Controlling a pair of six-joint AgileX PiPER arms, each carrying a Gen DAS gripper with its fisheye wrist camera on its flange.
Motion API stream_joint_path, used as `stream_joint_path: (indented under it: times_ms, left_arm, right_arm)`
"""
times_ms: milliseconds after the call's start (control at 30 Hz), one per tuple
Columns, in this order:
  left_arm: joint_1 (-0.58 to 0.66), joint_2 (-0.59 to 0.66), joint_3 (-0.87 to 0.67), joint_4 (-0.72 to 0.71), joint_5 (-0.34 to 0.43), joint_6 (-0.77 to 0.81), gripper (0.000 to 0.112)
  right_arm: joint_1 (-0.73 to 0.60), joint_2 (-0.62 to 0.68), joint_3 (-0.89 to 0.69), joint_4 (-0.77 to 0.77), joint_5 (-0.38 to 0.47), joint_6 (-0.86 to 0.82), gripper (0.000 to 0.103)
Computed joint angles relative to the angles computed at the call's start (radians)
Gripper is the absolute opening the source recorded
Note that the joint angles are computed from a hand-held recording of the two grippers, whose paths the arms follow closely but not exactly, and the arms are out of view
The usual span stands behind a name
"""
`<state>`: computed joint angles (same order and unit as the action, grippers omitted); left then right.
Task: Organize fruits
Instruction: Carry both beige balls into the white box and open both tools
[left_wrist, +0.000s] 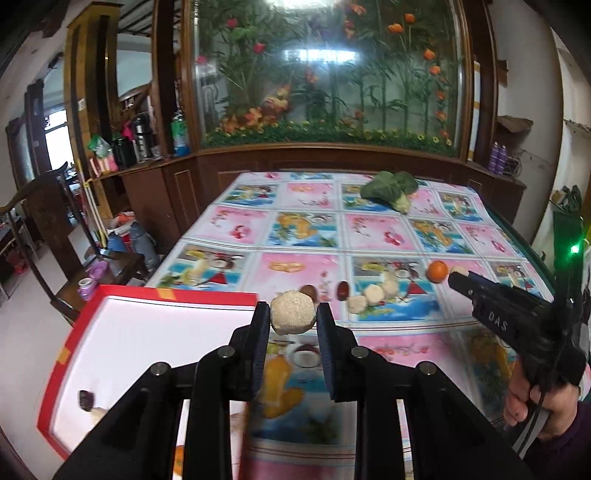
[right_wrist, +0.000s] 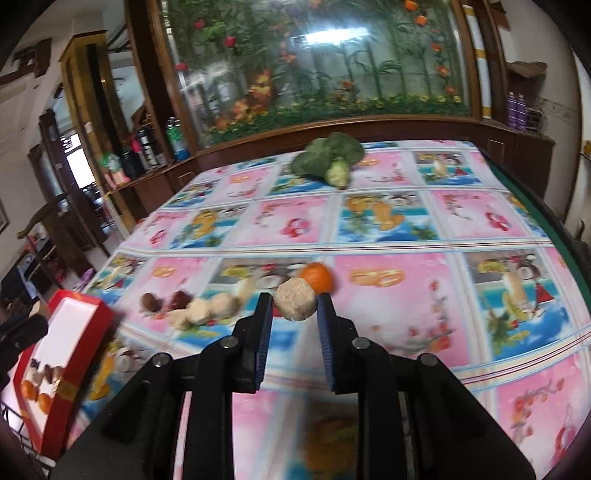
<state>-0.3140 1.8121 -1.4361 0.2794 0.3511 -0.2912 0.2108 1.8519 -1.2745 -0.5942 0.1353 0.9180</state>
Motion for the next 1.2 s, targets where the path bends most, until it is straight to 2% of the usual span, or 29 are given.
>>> stream_joint_path:
  times_ms: [67,200,267,333,400,567,933,1200]
  left_arm:
    - [0.031,-0.016,0.024,0.004,-0.019,0.000,0.025]
    - [0.101,-0.036,0.065,0.026,-0.051,-0.016,0.025]
    - [0.143,-0.036,0.077,0.005,-0.062,0.004,0.025]
    - [0.178,-0.033,0.085,-0.025,-0.066,0.031,0.025]
    - [0.215,-0.026,0.090,-0.069,-0.070,0.067,0.025]
    - [0.272,-0.007,0.099,-0.112,-0.072,0.111,0.025]
    - [0.341,0.045,0.092,-0.231,-0.051,0.252,0.025]
    - [0.353,0.079,0.070,-0.246,-0.033,0.276,0.025]
  right_arm:
    - [0.054,-0.003,-0.007,-0.080,-0.008,0.087,0.027]
    - [0.161,0.027,-0.075,0.062,-0.003,-0.029,0.027]
    - [0.227,0.060,-0.139,0.061,0.032,-0.044,0.027]
    - [0.277,0.095,-0.208,0.187,0.064,-0.181,0.027]
    - [0.320,0.127,-0.268,0.239,0.095,-0.243,0.027]
    - [0.398,0.203,-0.407,0.266,0.180,-0.305,0.027]
    - [0.476,0.387,-0.686,0.325,0.375,-0.399,0.027]
    - [0.488,0.426,-0.729,0.316,0.419,-0.380,0.027]
